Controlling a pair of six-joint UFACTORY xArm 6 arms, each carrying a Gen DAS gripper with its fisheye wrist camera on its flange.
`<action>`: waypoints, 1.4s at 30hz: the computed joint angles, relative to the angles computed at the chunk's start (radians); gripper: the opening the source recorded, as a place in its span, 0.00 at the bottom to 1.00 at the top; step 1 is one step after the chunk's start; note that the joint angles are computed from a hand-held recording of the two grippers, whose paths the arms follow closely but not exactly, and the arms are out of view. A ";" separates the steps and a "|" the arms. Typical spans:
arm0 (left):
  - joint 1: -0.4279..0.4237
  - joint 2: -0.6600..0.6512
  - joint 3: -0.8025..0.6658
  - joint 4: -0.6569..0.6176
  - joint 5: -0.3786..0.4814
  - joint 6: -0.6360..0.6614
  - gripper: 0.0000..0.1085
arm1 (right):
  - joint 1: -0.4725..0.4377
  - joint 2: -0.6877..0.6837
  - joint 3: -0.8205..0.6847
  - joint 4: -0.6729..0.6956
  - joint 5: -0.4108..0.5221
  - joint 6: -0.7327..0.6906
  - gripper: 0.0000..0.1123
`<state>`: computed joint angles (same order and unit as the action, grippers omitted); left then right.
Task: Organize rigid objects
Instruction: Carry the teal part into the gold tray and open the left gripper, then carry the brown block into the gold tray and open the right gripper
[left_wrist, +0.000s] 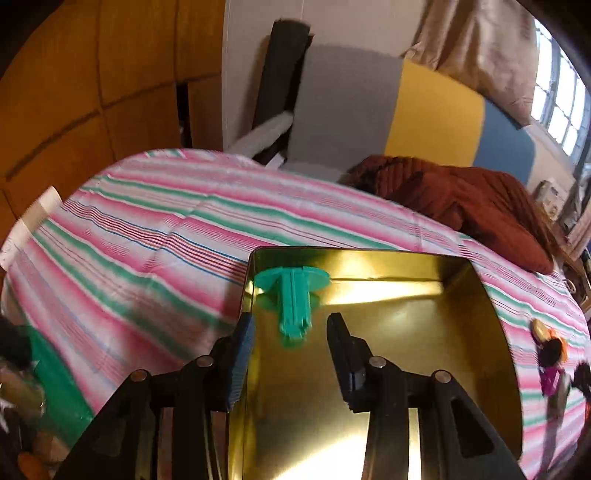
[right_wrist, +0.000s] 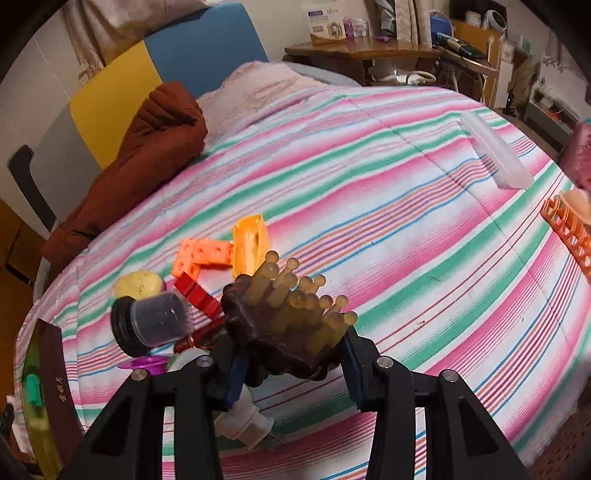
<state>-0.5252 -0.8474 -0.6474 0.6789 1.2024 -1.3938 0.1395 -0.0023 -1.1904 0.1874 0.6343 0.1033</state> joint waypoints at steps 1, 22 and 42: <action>-0.067 -0.006 -0.013 0.021 0.053 -0.036 0.37 | 0.003 -0.008 0.008 0.007 -0.014 -0.008 0.40; -0.508 0.041 -0.090 0.065 0.321 -0.301 0.37 | 0.371 -0.082 -0.066 0.332 0.027 -0.440 0.40; -0.730 -0.217 0.069 0.016 0.609 -0.557 0.37 | 0.779 0.576 -0.790 0.259 0.424 -0.224 0.45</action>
<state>-1.2554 -1.0639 -0.5788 0.6944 1.8119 -1.9508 0.9181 0.5740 -1.9800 0.4460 1.0584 -0.1202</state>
